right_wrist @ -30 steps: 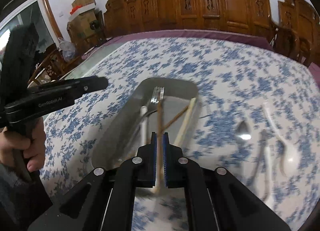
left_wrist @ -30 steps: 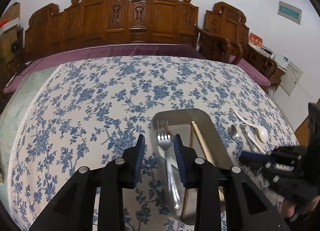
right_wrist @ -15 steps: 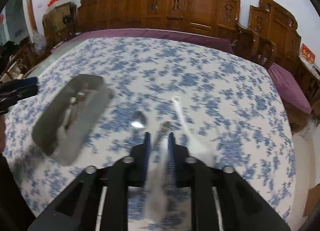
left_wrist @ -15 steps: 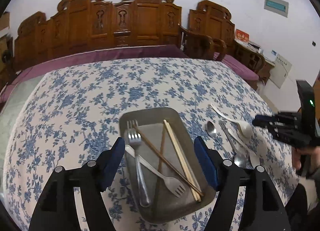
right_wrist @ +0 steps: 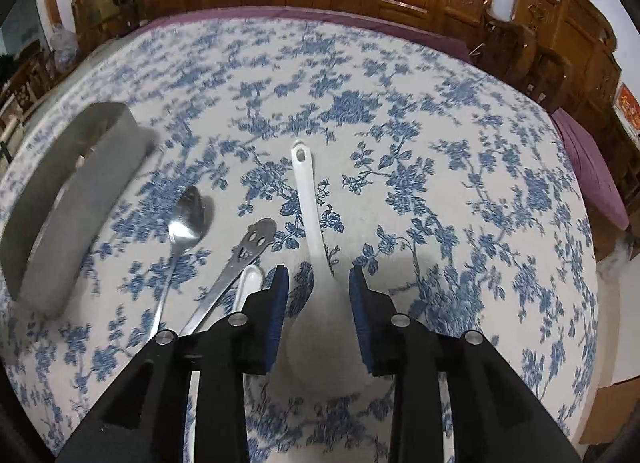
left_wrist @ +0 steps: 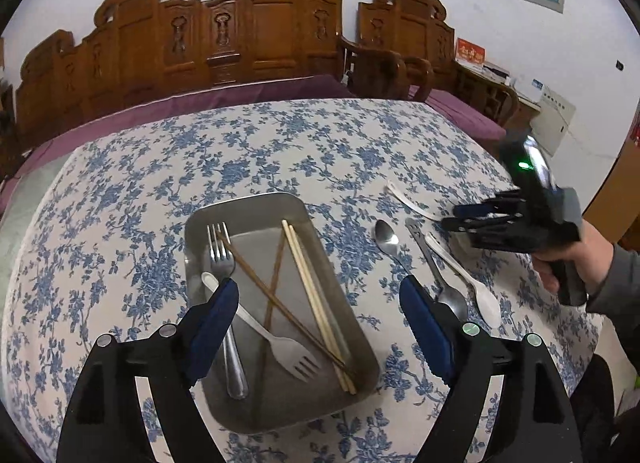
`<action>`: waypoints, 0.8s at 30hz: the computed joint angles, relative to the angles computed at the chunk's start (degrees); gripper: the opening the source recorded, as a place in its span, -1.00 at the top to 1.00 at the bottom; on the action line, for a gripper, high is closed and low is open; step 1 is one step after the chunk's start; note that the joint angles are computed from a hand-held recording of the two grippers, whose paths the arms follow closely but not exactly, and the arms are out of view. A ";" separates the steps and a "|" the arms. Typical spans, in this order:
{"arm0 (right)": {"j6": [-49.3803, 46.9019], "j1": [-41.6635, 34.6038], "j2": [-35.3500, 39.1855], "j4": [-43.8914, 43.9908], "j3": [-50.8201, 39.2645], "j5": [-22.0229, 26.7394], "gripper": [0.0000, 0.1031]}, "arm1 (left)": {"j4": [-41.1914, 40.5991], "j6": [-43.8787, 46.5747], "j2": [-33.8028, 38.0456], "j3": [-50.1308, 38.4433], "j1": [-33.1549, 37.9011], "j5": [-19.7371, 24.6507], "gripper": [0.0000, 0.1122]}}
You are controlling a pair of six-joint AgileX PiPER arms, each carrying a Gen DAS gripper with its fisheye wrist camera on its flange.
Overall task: Organize utensils
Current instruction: 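Grasp a white plastic spoon with the right tool while the left moves toward the pile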
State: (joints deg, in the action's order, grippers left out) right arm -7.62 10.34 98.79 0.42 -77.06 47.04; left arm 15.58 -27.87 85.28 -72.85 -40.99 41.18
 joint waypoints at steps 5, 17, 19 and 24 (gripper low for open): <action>-0.22 0.74 3.59 -2.85 -4.24 4.12 0.34 | 3.62 -4.39 0.99 -1.29 -4.01 2.52 -0.41; 1.25 -2.68 -6.57 -4.58 4.12 6.14 0.90 | 7.15 -11.08 4.42 -5.29 -13.21 7.86 -0.41; -0.49 -4.18 -9.33 -1.89 6.26 5.51 0.93 | 7.29 -11.91 5.70 -6.77 -14.26 8.77 -0.41; -4.44 -6.63 -18.08 3.73 12.83 4.00 0.93 | 7.31 -12.78 9.51 -11.22 -15.58 10.98 -0.41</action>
State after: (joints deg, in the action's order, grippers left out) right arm -12.07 3.72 80.71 4.15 -64.23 51.04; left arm 22.89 -40.65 94.79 -84.08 -56.57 52.16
